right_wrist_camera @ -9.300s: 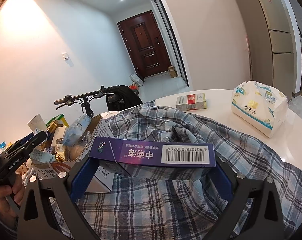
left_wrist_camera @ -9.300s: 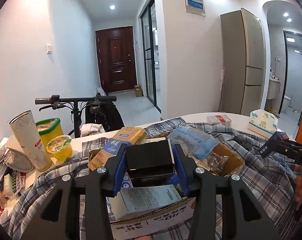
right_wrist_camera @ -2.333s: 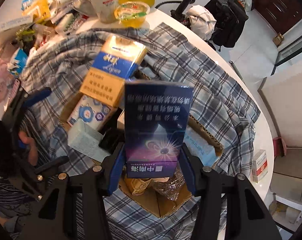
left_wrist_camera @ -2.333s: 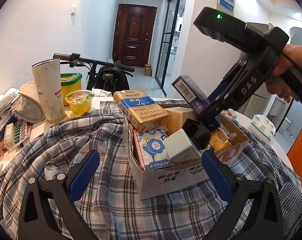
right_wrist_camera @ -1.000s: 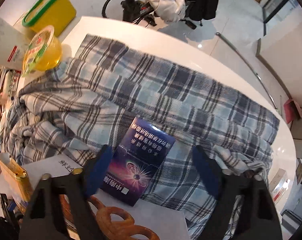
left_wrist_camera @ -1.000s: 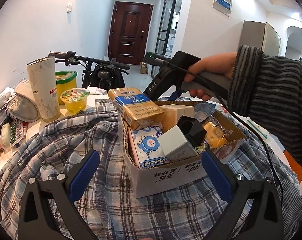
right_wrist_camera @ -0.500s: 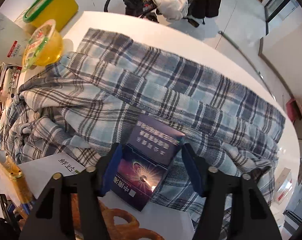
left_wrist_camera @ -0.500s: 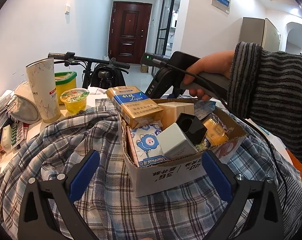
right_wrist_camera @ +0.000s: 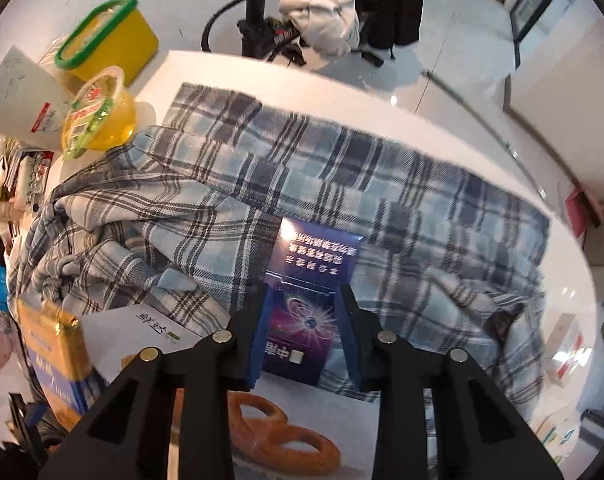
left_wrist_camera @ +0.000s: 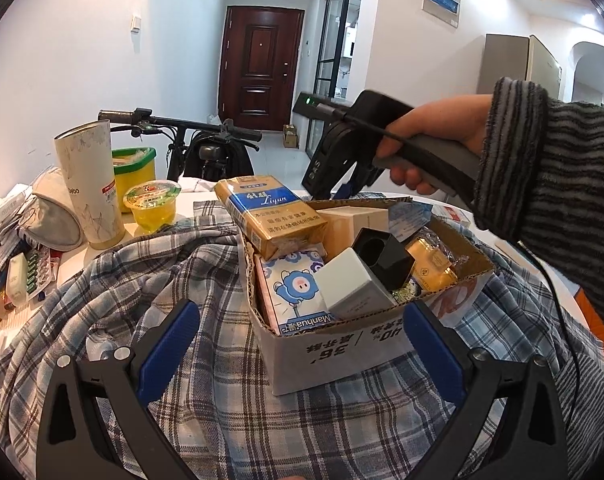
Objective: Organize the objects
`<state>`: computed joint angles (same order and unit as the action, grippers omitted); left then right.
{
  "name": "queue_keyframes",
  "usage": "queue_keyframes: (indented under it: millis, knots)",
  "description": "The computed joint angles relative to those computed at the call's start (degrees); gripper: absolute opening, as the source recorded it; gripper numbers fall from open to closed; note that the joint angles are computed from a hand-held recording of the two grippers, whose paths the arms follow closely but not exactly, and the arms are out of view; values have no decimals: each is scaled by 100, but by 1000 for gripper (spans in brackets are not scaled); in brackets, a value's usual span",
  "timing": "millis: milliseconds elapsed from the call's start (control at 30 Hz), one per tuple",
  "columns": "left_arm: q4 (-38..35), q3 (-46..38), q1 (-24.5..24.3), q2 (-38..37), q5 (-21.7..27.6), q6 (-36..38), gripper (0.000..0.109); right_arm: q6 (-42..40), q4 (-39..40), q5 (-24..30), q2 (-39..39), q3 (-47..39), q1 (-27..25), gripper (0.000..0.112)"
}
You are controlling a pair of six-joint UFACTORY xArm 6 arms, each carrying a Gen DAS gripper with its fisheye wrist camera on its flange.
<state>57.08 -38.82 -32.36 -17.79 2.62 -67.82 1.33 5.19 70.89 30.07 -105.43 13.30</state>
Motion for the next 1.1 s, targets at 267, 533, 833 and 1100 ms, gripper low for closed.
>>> queue_keyframes:
  millis: [267, 533, 833, 1100]
  knots:
    - [-434, 6, -78, 79, 33, 417, 103, 109, -224, 534, 697, -907, 96, 77]
    - [-1030, 93, -61, 107, -64, 883, 103, -5, -379, 748, 863, -1132, 64, 55]
    - [-444, -12, -9, 168, -65, 433, 103, -78, -559, 85, -720, 101, -29, 54]
    - [-1112, 84, -1, 166, -128, 906, 103, -371, -713, 291, -1992, 1005, 213, 55]
